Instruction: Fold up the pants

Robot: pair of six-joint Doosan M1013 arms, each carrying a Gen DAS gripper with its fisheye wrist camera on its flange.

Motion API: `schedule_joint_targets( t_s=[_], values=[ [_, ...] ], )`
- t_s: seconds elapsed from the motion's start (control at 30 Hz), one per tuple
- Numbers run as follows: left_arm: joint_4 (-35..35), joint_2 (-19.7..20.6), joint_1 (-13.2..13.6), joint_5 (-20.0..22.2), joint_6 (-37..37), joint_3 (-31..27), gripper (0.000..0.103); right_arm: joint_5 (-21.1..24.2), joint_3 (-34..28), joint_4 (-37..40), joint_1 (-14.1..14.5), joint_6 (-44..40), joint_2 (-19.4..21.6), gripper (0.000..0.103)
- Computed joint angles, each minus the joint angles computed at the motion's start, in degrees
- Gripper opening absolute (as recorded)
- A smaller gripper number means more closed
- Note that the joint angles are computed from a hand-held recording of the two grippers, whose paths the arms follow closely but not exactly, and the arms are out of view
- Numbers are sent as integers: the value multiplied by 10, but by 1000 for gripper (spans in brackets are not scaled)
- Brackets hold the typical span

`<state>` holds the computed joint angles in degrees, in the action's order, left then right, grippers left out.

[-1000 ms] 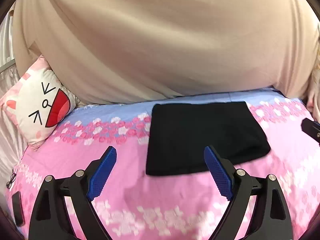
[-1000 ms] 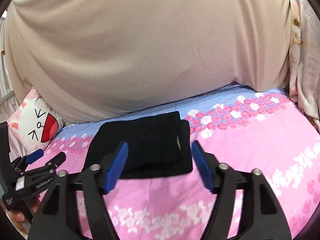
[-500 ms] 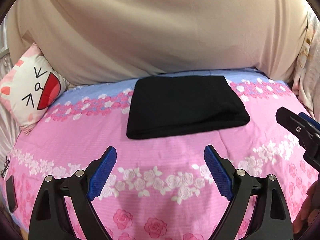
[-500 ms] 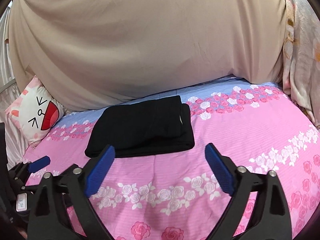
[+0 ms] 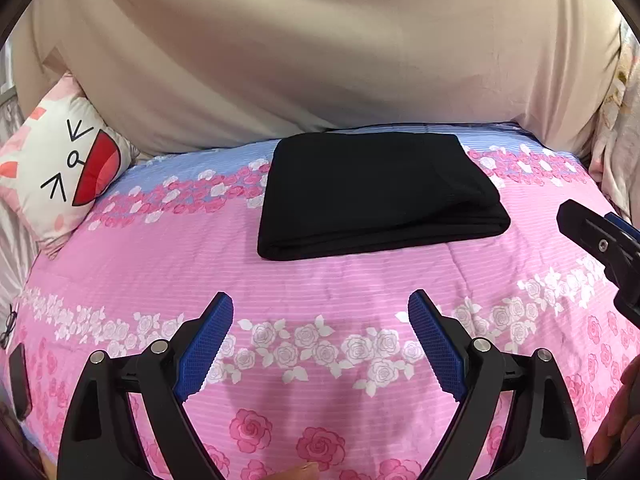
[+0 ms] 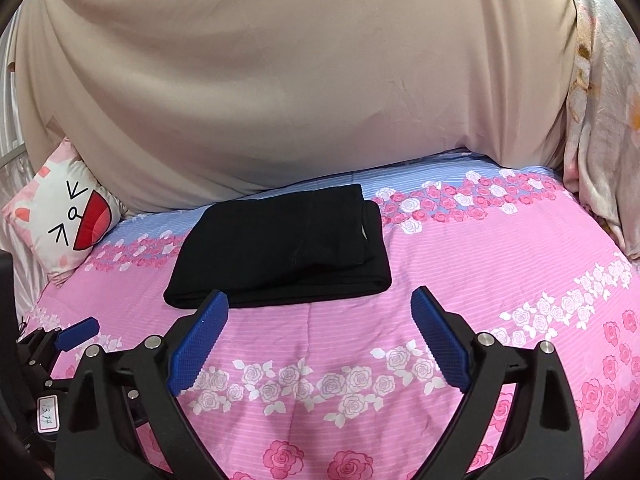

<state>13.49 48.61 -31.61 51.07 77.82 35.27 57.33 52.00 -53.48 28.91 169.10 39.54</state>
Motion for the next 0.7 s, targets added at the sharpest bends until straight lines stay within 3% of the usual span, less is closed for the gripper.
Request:
schedule_joint_targets(
  t_s=[0.3,0.7],
  values=[
    [0,9,5,15,-8,-14,87,11,-20,10,1,-24,12,91],
    [6,3,4,5,-6,0,87,13,-21,14,1,-31,13,91]
  ],
)
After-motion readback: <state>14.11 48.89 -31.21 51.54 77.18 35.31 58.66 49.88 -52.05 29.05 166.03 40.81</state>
